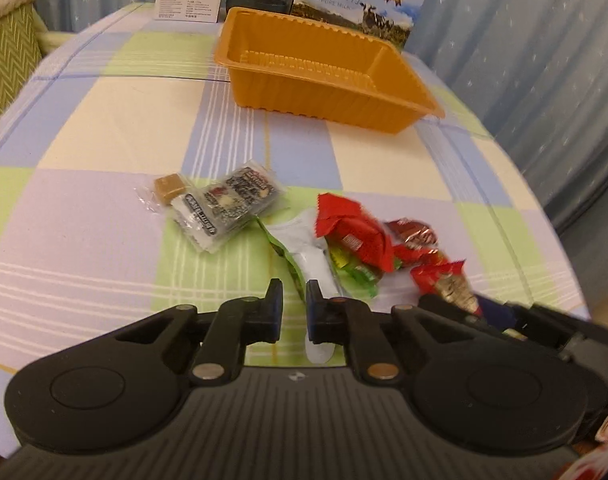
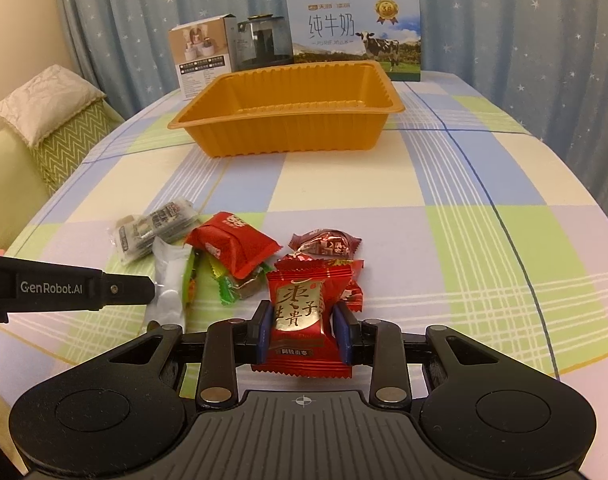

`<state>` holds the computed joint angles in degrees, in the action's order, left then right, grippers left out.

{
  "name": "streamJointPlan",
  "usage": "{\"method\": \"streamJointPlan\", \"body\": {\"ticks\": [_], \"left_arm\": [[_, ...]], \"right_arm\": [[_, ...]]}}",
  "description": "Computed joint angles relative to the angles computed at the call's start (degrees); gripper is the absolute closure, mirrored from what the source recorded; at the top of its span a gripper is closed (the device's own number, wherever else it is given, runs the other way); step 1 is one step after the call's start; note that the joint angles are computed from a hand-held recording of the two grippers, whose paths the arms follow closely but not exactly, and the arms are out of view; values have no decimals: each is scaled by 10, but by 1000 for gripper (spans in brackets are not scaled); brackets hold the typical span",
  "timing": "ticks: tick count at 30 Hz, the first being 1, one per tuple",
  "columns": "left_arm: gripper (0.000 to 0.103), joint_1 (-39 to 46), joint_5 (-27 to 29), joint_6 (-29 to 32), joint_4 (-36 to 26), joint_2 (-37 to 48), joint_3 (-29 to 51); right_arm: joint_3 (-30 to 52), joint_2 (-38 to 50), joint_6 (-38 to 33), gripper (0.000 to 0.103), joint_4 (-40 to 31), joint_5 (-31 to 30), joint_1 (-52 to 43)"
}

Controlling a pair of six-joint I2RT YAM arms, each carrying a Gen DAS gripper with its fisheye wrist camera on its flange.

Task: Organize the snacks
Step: 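Grasp the green-and-white stick snack with the left gripper and lift it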

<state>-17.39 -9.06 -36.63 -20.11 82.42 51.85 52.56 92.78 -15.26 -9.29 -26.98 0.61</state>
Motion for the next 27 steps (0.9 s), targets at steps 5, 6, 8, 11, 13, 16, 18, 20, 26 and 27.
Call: {"method": "streamJointPlan", "body": {"ticks": [5,6,8,11,13,16,18,20,26,27], "left_arm": [[73,-9,-4,-20,24,12,-3],[72,-13,-9,-20,26,22,5],[72,-20,-18,-17,31,37,13],[72,-32,-46,-10,27,64,32],[72,-34,-52,-10,32,77,36],[71,-33,-55,-14,43,87,35],[72,-31,-54,-17,47,86,32],[73,-28,-49,-16,51,84,30],[83,-31,-54,-5,28,64,25],[83,-31,-54,-6,23,56,21]], "right_arm": [[0,0,6,70,5,5,-2],[1,2,7,70,4,5,-3],[2,3,9,70,2,5,-4],[4,5,9,70,1,6,-3],[6,7,9,70,1,5,-3],[7,8,9,70,-1,5,-3],[6,9,10,70,0,5,-3],[5,8,9,70,1,4,-2],[-2,1,11,70,9,7,0],[-4,-1,11,70,11,6,0]]}}
